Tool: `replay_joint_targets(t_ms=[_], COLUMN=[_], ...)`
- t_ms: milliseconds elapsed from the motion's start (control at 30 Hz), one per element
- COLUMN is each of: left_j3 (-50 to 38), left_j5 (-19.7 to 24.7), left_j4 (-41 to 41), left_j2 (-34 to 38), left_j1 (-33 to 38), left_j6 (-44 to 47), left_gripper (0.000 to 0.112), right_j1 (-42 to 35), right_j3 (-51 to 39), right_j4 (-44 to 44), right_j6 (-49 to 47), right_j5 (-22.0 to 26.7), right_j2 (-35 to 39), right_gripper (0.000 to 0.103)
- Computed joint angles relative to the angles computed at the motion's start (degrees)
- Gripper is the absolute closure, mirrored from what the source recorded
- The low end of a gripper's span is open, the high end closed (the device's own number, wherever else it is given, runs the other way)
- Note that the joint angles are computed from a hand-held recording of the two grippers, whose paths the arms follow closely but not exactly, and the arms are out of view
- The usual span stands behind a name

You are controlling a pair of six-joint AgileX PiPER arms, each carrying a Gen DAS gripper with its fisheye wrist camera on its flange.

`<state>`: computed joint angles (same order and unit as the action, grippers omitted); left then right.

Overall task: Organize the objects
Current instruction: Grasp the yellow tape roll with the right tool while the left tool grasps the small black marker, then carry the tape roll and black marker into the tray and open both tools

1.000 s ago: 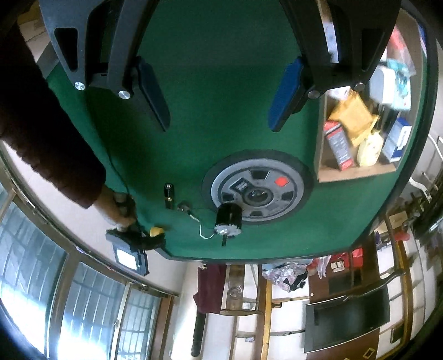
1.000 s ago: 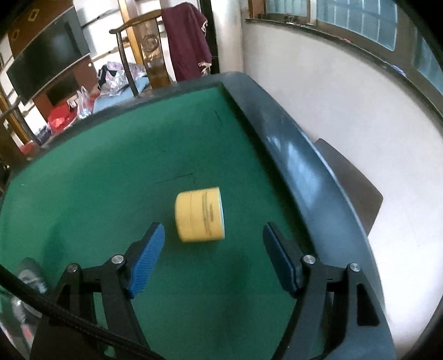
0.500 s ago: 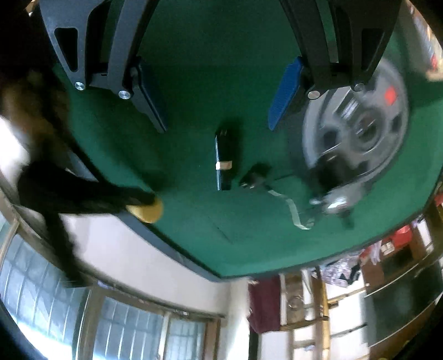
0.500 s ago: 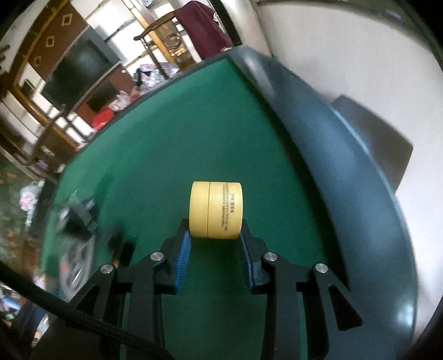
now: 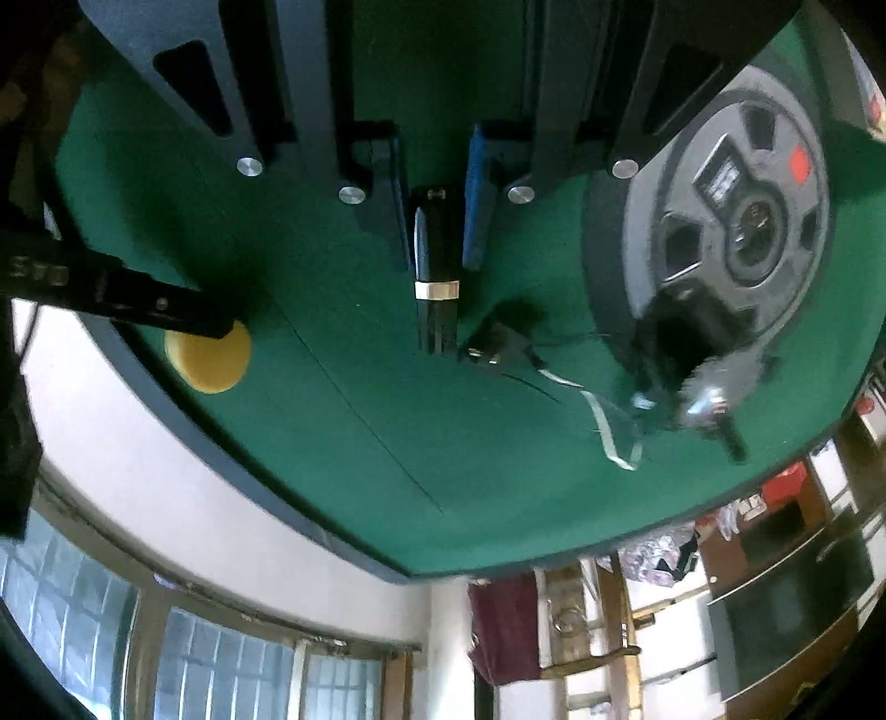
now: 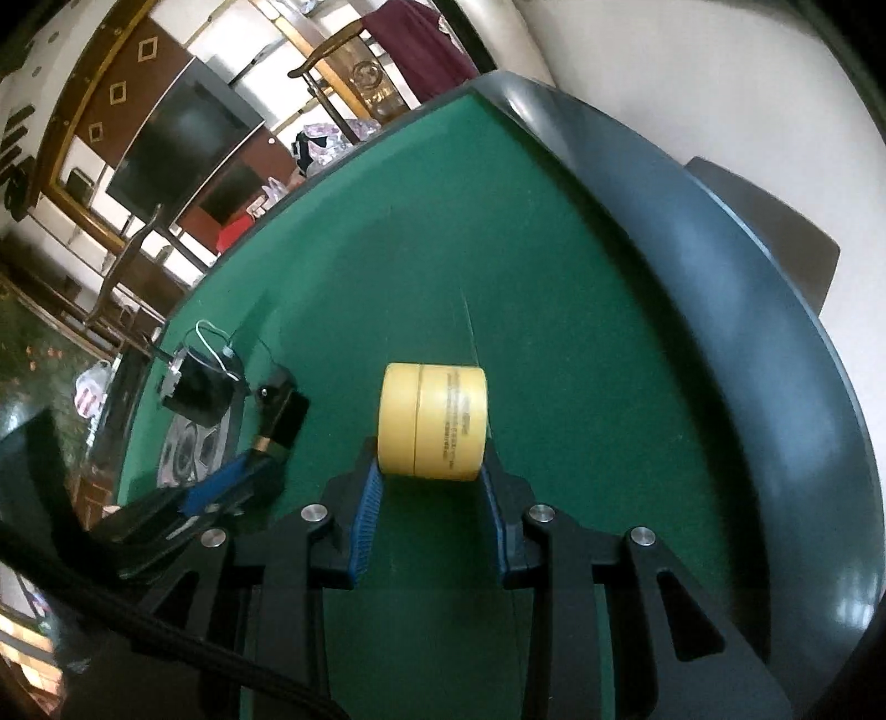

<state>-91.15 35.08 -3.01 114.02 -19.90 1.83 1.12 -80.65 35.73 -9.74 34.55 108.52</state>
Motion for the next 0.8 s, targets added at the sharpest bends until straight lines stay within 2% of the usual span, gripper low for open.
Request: replay_joint_targets(t_ms=[167, 233, 267, 433, 467, 533, 600, 700, 800], left_j3=[11.7, 17.3, 19.0, 30.3, 31.8, 34.4, 37.4, 39.4, 40.6], left_j5=[-3.2, -2.8, -4.5, -4.4, -3.4, -0.9, 2.8, 8.9, 16.1], left_j4=[-4.9, -8.6, -9.3, -21.9, -24.6, -30.3, -36.5, -45.7, -51.5], left_j2=[-11.3, -17.6, -18.9, -32.1, -34.5, -38.6, -42.9, -44.0, -44.6], left_j1=[3.2, 5.8, 6.2, 16.0, 18.4, 23.9, 30.6, 42.7, 53.8], left_j6=[4.1, 7.9, 8.2, 21.4, 24.4, 31.3, 39.1, 51.7, 59.8], left_gripper=[0.098, 0.098, 0.098, 0.098, 0.098, 0.098, 0.098, 0.098, 0.098], right_j1=[0.9, 1.6, 2.1, 7.2, 8.4, 10.8, 14.2, 21.2, 24.7], right_j3=[2.4, 2.6, 2.9, 4.4, 5.1, 6.7, 7.9, 7.0, 6.2], right_j4=[0.2, 0.1, 0.0, -8.1, -9.6, -8.6, -9.7, -21.1, -29.9], right_j6=[-2.1, -2.4, -2.5, 3.1, 4.3, 4.0, 5.5, 15.6, 25.5], right_j5=[-2.3, -2.4, -2.8, -5.6, -5.9, -5.9, -6.1, -6.0, -6.5], right_j2=[-2.0, -2.2, -2.3, -4.8, -5.7, -7.7, -9.9, -11.4, -11.1], right_gripper=[0.074, 0.074, 0.074, 0.074, 0.074, 0.083, 0.083, 0.083, 0.08])
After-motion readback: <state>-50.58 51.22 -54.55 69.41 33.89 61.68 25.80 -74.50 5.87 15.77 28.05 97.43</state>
